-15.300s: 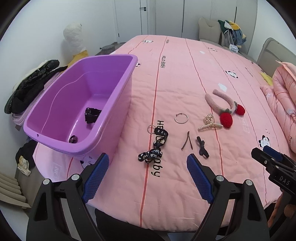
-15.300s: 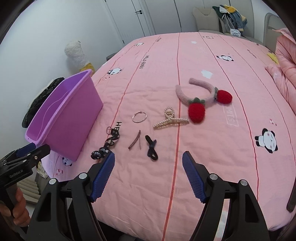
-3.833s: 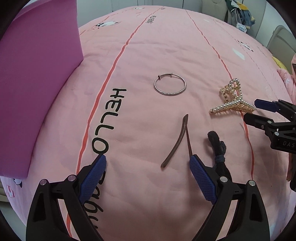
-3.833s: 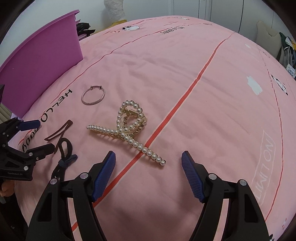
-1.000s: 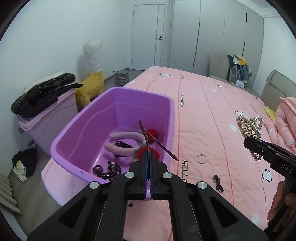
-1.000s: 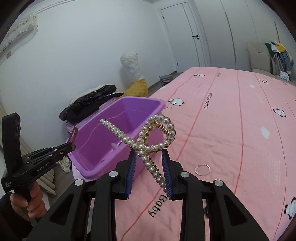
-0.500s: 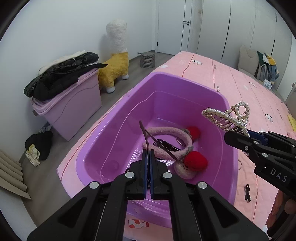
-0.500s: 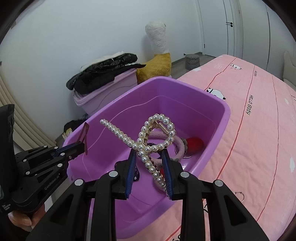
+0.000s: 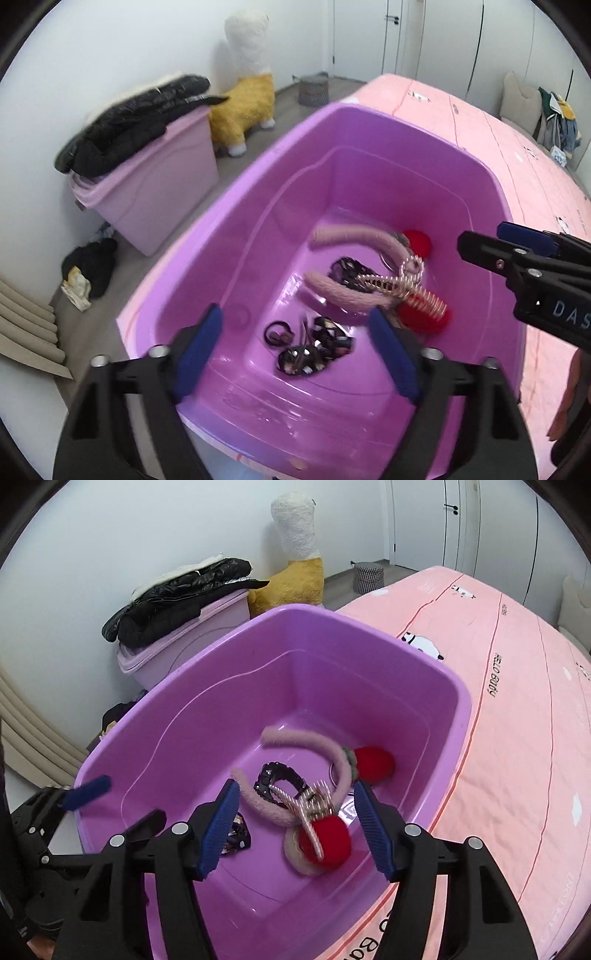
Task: Organize jewelry
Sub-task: 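Open both tools to drop the pearl clip and hairpin into the tub, then move both tools back over the silver bangle and black hair tie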
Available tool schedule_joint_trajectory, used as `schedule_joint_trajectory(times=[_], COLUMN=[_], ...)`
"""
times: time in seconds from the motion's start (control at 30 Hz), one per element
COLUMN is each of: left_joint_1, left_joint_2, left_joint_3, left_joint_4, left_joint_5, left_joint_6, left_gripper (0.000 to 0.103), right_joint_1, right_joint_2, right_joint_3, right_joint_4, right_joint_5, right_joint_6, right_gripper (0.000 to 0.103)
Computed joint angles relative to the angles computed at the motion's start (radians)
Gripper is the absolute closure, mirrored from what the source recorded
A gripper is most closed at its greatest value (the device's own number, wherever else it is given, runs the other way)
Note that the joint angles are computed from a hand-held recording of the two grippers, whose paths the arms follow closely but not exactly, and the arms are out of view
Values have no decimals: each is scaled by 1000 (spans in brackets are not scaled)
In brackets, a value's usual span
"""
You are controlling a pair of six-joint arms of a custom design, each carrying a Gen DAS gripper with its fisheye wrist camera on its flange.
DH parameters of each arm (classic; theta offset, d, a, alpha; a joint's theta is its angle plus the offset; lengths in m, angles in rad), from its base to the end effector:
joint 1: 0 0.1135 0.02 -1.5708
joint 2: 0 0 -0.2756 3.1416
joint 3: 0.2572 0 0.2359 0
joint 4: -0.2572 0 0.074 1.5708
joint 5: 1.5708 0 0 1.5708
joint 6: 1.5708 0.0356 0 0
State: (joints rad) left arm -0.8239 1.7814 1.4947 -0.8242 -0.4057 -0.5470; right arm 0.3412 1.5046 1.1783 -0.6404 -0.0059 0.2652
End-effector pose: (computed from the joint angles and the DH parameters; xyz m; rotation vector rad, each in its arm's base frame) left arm 0.2554 -0.2552 0.2804 0.2290 2.5280 0.0280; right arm 0.2820 0.1004 0.2820 -0.0994 2.5540 0.2450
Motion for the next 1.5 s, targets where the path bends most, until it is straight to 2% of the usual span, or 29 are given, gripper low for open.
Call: schedule_joint_trajectory(times=[0.07,0.33,0.87,1.2,1.5], left_joint_1=[-14,-19,-78,-154,-269], left_joint_2=[7,1,-73,-127,-127], left_joint_3=[1,-10,4,-2,12], left_joint_4=[-6,-33,-99,-125,-131], left_joint_5=[-19,20,-27,-62,-73], left_joint_6=[0,-50,-107,-156,-202], left_gripper=[22,21,21,19,17], right_joint_1=[1,-47,-33,-31,-71], right_joint_2=[-6,-45,-156,-370,-623], right_joint_3=[-5,-49,-84,-194,-296], right_joint_4=[2,-9,-49,-106,-261], right_joint_5=[7,-32,-11,32,100], right_joint_6=[-2,-27,-10,30,47], right_gripper=[41,41,41,39,39])
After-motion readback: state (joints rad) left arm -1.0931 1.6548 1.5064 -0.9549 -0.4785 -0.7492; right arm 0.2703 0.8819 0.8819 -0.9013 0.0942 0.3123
